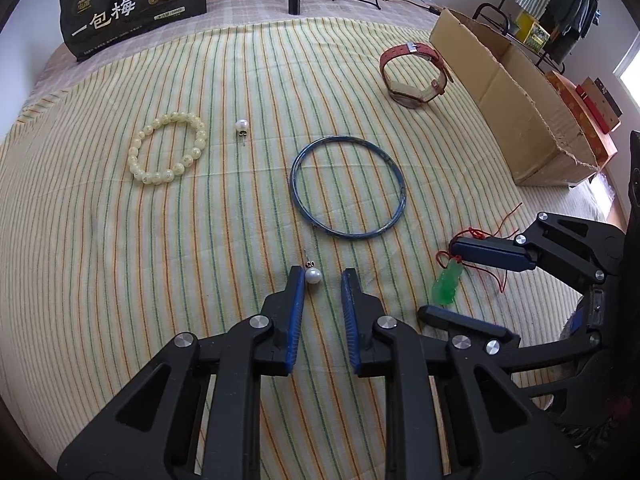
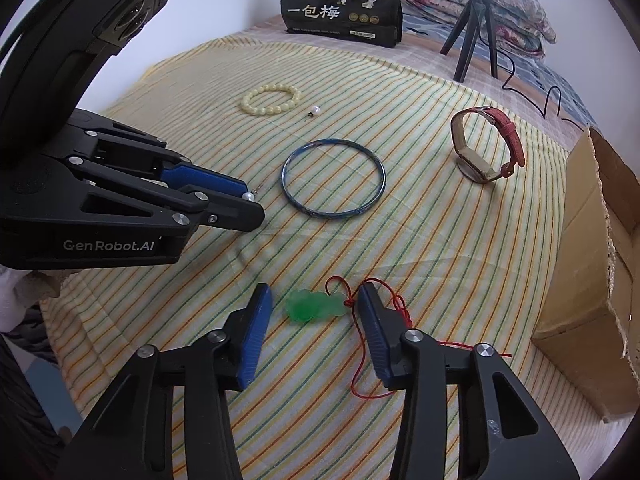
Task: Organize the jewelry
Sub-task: 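Close right tool on green jade pendant while left tool closes on pearl pendant, then lift both pendants and carry them over the cardboard box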
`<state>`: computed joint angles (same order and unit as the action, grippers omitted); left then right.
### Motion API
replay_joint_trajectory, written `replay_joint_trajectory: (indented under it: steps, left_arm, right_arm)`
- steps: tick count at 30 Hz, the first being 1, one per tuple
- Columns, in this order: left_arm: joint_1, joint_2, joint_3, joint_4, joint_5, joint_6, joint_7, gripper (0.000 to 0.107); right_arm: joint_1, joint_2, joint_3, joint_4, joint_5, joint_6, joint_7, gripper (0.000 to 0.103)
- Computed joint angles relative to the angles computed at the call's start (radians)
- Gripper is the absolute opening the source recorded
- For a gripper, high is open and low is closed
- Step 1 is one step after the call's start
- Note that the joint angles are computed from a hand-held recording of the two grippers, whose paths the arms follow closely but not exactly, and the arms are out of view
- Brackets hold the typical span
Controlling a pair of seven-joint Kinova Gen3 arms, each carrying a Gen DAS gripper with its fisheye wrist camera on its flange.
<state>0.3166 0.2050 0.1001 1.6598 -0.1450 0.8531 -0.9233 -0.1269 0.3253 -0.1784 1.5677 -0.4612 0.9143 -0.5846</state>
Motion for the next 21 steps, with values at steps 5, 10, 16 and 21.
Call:
replay_joint_trajectory:
  steps: [5,10,16,21]
  left_arm:
    - [0.009,0.002,-0.002,-0.002,-0.019,0.006,0.014,0.010]
    - [0.002,-0.002,-0.003,0.003,-0.015,0.003,0.012,0.007]
    - [0.005,-0.009,-0.003,0.005,-0.025,0.000,0.026,0.006]
    - [0.011,-0.024,-0.004,0.013,-0.045,-0.007,0.057,0.006]
  right_arm:
    - [0.006,0.008,0.001,-0.011,-0.007,0.013,-0.003,0.031]
    - [0.007,0.005,0.000,-0.007,-0.010,0.009,-0.001,0.031]
    - [0.006,0.001,0.002,-0.012,-0.007,0.018,-0.003,0.031]
    - [-0.001,-0.006,0.006,-0.016,0.004,0.029,-0.016,0.031]
